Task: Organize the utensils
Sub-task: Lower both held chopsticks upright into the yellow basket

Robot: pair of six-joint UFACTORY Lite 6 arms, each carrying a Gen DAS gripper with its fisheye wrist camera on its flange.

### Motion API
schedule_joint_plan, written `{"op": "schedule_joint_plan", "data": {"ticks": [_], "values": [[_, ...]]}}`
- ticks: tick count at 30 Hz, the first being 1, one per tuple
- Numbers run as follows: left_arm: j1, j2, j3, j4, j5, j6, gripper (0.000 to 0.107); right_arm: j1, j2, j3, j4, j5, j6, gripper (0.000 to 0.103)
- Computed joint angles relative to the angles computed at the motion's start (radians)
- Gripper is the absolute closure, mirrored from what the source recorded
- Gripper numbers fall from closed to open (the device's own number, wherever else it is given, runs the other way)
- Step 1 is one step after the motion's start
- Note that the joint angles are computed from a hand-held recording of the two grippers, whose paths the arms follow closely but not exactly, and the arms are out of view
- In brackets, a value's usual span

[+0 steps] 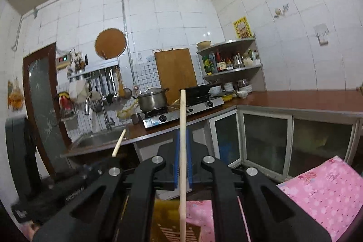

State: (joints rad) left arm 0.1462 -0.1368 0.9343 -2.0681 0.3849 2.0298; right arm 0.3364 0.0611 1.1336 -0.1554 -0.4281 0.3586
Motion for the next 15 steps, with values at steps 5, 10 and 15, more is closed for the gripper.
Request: {"op": "schedule_joint_plan", "data": {"ticks": [5,10,15], "values": [[0.032,-0.052,-0.075,-0.034,0.049,0.034,0.103,0.042,-0.056,-0.119,0.103,-0.051,-0.132,0.097],[0.104,-0.087,-0.035,0.085,0.127,-0.149,0.103,0.04,-0.155,-0.218,0.14,-0.096,-0.148,0.097],[0.097,-0.154,-0.032,0.162,0.13,-0.203,0.103,0.029,-0.218,-0.233,0.134,-0.064,-0.115,0.097]]}}
